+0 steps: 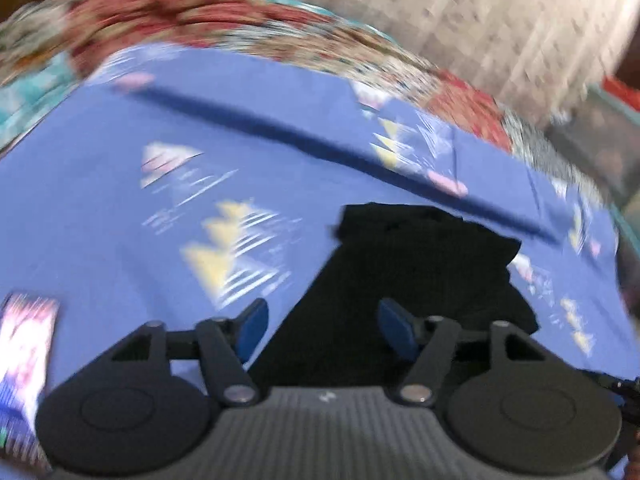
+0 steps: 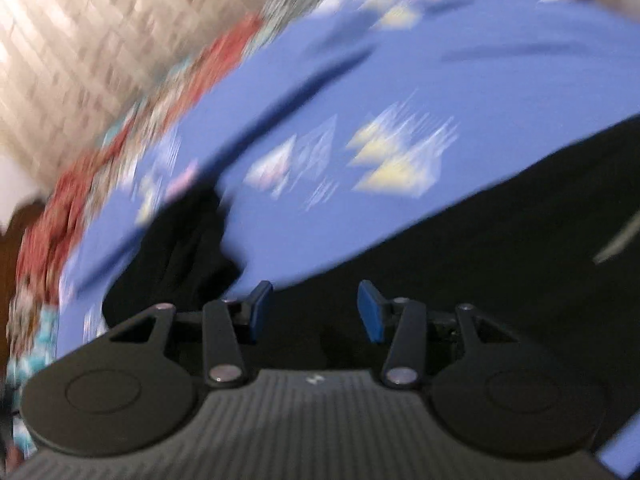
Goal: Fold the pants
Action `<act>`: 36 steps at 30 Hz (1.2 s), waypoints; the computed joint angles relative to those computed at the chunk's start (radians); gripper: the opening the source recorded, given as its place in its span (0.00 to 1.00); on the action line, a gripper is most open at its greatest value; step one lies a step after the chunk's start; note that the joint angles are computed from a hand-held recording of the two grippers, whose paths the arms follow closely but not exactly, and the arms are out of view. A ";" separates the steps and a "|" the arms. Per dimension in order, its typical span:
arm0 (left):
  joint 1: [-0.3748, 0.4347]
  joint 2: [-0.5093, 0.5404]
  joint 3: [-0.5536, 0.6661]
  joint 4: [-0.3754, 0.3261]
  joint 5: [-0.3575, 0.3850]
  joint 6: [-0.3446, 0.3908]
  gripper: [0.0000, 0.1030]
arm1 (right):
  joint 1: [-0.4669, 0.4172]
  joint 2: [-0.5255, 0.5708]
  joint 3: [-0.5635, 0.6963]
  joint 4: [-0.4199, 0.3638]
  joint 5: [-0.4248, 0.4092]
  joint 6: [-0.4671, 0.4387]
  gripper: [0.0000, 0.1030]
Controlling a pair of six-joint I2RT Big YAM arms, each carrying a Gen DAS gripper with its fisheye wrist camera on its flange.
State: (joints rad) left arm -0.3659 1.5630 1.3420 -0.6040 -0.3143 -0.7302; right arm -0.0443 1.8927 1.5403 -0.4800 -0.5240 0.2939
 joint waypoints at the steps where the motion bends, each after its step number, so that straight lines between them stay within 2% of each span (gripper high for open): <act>1: 0.003 0.055 0.054 -0.004 -0.005 0.029 0.76 | 0.024 0.014 0.011 -0.028 -0.004 -0.010 0.49; 3: 0.008 0.168 0.168 -0.024 -0.028 0.083 0.89 | 0.057 0.034 0.015 -0.068 -0.013 -0.033 0.49; 4: 0.008 0.214 0.214 -0.044 -0.045 0.090 0.91 | 0.068 0.031 -0.001 -0.066 -0.011 -0.043 0.49; 5: 0.011 0.264 0.266 -0.068 -0.050 0.091 0.92 | 0.080 0.012 -0.042 -0.019 0.016 -0.053 0.49; 7: 0.014 0.348 0.349 -0.106 -0.027 0.076 0.92 | 0.088 -0.010 -0.072 0.004 0.030 -0.114 0.49; 8: 0.015 0.374 0.371 -0.112 -0.016 0.069 0.88 | 0.085 -0.005 -0.064 -0.005 0.021 -0.138 0.49; 9: 0.011 0.400 0.391 -0.118 -0.010 0.064 0.73 | 0.075 0.002 -0.056 -0.016 0.000 -0.145 0.49; 10: 0.008 0.425 0.416 -0.133 -0.011 0.068 0.64 | 0.069 0.013 -0.038 -0.032 -0.019 -0.136 0.49; 11: 0.000 0.441 0.431 -0.146 -0.033 0.082 0.49 | 0.058 0.020 -0.029 -0.046 -0.043 -0.125 0.49; 12: -0.012 0.436 0.418 -0.126 -0.066 0.106 0.37 | 0.053 0.029 -0.011 -0.066 -0.061 -0.110 0.48; 14: -0.025 0.381 0.344 -0.063 -0.085 0.116 0.22 | 0.044 0.047 0.035 -0.128 -0.077 -0.095 0.44; 15: -0.032 0.330 0.281 -0.022 -0.104 0.104 0.20 | 0.042 0.047 0.051 -0.137 -0.075 -0.095 0.44; 18: -0.076 0.124 0.035 0.138 -0.203 0.040 0.19 | 0.040 0.028 0.067 -0.065 -0.065 -0.148 0.44; 21: -0.142 -0.083 -0.192 0.243 -0.285 -0.029 0.20 | 0.083 0.036 0.161 -0.073 -0.035 -0.249 0.45; 22: -0.167 -0.135 -0.244 0.249 -0.318 -0.052 0.20 | 0.105 0.046 0.199 -0.086 -0.027 -0.294 0.45; 24: -0.219 -0.218 -0.322 0.211 -0.380 -0.126 0.20 | 0.154 0.071 0.275 -0.109 -0.024 -0.376 0.45; 27: -0.259 -0.255 -0.363 0.118 -0.376 -0.225 0.20 | 0.238 0.137 0.409 -0.157 -0.013 -0.452 0.45; 29: -0.270 -0.252 -0.379 0.090 -0.365 -0.278 0.21 | 0.294 0.208 0.530 -0.211 0.016 -0.493 0.45; 30: -0.272 -0.253 -0.387 0.086 -0.358 -0.309 0.21 | 0.320 0.259 0.621 -0.266 0.036 -0.517 0.45; 32: -0.272 -0.256 -0.398 0.108 -0.362 -0.323 0.21 | 0.370 0.378 0.828 -0.392 0.063 -0.582 0.44; 34: -0.273 -0.258 -0.400 0.119 -0.372 -0.304 0.21 | 0.407 0.489 1.019 -0.524 0.088 -0.705 0.44; 36: -0.267 -0.264 -0.407 0.128 -0.365 -0.292 0.21 | 0.446 0.591 1.189 -0.641 0.147 -0.875 0.47</act>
